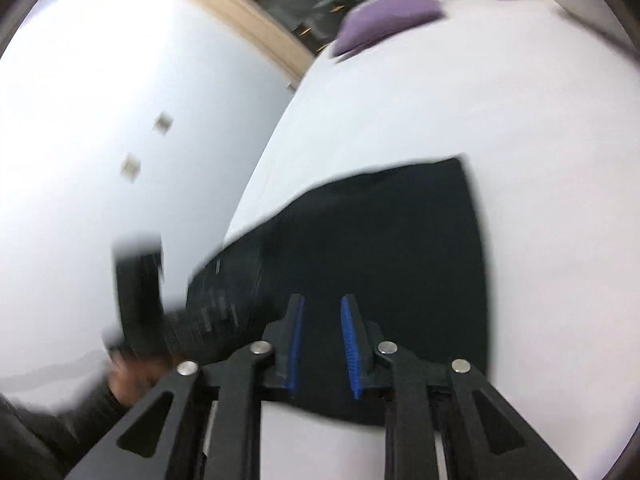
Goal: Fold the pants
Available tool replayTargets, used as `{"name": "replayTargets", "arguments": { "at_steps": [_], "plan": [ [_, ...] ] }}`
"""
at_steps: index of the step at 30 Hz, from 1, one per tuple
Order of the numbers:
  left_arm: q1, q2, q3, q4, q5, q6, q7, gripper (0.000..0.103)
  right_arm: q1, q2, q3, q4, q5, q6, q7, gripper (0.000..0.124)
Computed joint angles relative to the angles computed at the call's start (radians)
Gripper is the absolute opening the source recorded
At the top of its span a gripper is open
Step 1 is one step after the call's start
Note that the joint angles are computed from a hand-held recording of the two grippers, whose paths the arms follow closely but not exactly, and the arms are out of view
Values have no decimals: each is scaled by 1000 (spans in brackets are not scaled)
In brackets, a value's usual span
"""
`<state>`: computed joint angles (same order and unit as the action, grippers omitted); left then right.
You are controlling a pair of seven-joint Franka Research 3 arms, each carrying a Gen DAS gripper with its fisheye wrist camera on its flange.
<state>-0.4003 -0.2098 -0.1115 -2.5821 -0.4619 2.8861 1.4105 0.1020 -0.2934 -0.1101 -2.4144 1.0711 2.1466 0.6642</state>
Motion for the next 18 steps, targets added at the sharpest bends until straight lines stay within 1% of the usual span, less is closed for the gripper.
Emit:
{"name": "replayTargets", "arguments": {
  "at_steps": [1, 2, 3, 5, 8, 9, 10, 11, 12, 13, 14, 15, 17, 18],
  "plan": [
    [-39, -8, 24, -29, -80, 45, 52, 8, -5, 82, -27, 72, 13, -67, 30, 21],
    [-67, -10, 39, -42, -131, 76, 84, 8, -15, 159, -36, 137, 44, -101, 55, 21],
    [-89, -7, 54, -44, -170, 88, 111, 8, -27, 227, -32, 195, 69, -119, 75, 21],
    [-103, -1, 59, -44, -205, 99, 135, 8, -50, 330, -10, 272, 118, -175, 120, 21],
    [-99, 30, 52, -18, -222, 101, 147, 8, -64, 452, 42, 376, 98, -149, 193, 21],
    [-94, 34, 48, -15, -231, 100, 155, 8, -70, 496, 58, 404, 86, -146, 228, 15],
    [-87, 40, 39, -10, -232, 101, 156, 8, -79, 505, 71, 398, 88, -141, 238, 3],
    [-84, 24, 32, -27, -241, 106, 162, 8, -92, 513, 80, 385, 108, -136, 237, 0],
    [-86, -4, 28, -57, -249, 110, 167, 8, -112, 502, 90, 354, 148, -137, 207, 0],
    [-89, -8, 34, -63, -249, 112, 168, 8, -121, 461, 86, 287, 143, -164, 179, 0],
    [-87, -8, 33, -64, -240, 114, 158, 8, -124, 437, 87, 256, 138, -158, 161, 0],
    [-85, -6, 28, -64, -228, 118, 142, 8, -123, 414, 87, 228, 123, -159, 141, 0],
    [-99, -1, 39, -77, -231, 137, 145, 8, -122, 349, 75, 165, 70, -173, 106, 1],
    [-93, -3, 27, -84, -211, 142, 121, 8, -117, 303, 71, 119, 51, -173, 96, 1]
  ]
}}
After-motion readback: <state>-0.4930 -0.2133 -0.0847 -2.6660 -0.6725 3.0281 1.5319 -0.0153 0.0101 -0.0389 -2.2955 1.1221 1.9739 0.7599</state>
